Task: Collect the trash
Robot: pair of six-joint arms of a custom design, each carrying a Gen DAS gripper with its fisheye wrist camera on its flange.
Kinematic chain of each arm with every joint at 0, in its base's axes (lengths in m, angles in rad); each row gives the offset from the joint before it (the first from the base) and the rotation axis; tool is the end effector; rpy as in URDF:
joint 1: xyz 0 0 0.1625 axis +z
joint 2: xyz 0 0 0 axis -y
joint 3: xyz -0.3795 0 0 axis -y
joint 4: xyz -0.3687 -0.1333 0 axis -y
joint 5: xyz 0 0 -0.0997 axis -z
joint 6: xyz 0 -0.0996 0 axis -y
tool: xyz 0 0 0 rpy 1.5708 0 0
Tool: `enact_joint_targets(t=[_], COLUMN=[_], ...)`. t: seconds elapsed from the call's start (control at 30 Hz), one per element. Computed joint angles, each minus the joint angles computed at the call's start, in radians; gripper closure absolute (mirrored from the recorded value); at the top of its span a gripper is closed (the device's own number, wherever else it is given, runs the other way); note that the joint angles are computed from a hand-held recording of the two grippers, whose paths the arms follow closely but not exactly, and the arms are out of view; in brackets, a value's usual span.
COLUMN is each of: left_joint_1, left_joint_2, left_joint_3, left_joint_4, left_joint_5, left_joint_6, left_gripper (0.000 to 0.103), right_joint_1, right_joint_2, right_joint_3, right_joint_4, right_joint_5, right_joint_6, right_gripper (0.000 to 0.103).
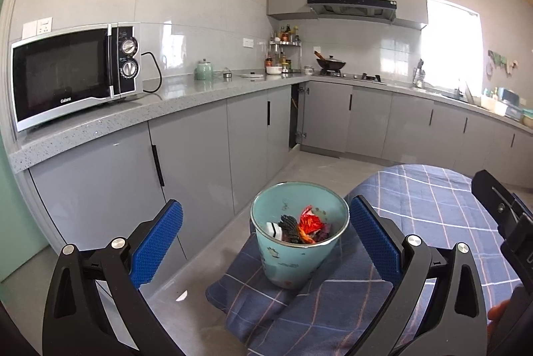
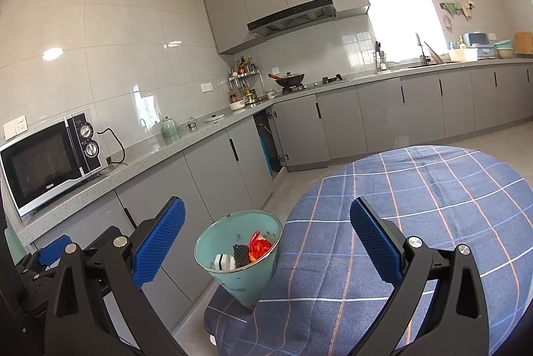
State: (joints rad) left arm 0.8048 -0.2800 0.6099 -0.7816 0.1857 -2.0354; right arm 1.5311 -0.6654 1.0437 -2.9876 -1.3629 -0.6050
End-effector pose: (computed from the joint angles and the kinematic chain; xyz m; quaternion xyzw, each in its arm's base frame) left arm -0.3697 -0.7178 0.0663 0.0081 0.6780 -0.5855 0.4444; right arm 0.1230 -0.7812 0.2971 0.2903 -0.8149 0.4967 0.0709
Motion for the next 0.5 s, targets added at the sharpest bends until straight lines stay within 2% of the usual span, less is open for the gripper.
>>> enact_joint_targets(t=[0.27,0.4,0.43,0.5], left_joint_1=[0.003,0.004,0.005,0.005], left_joint_2=[0.025,-0.008,-0.01,0.003], left_joint_3=[-0.046,0.055,0.058,0.017], left_joint_4=[0.011,-0.244,-0.249,-0.16], left_joint_5=[-0.026,-0.036,-0.036,-0.04], left_joint_6=[0.025,0.214,0.215,0.155], left_gripper=[0.004,0.004,0.004,0.004], right_joint_1=[0.002,0.001,0.001,0.001], right_joint_2=[0.004,0.005,0.005,0.004], right_joint_3=[-0.006,-0.005,-0.004,-0.002], right_joint_4=[0.007,0.007,0.005,0.001], right_joint_5=[-0.009,-0.013,-0.013,-0.012], right_joint_6=[0.005,0.009,0.01,0.012], right_gripper=[0.006,0.006,0.006,0.006])
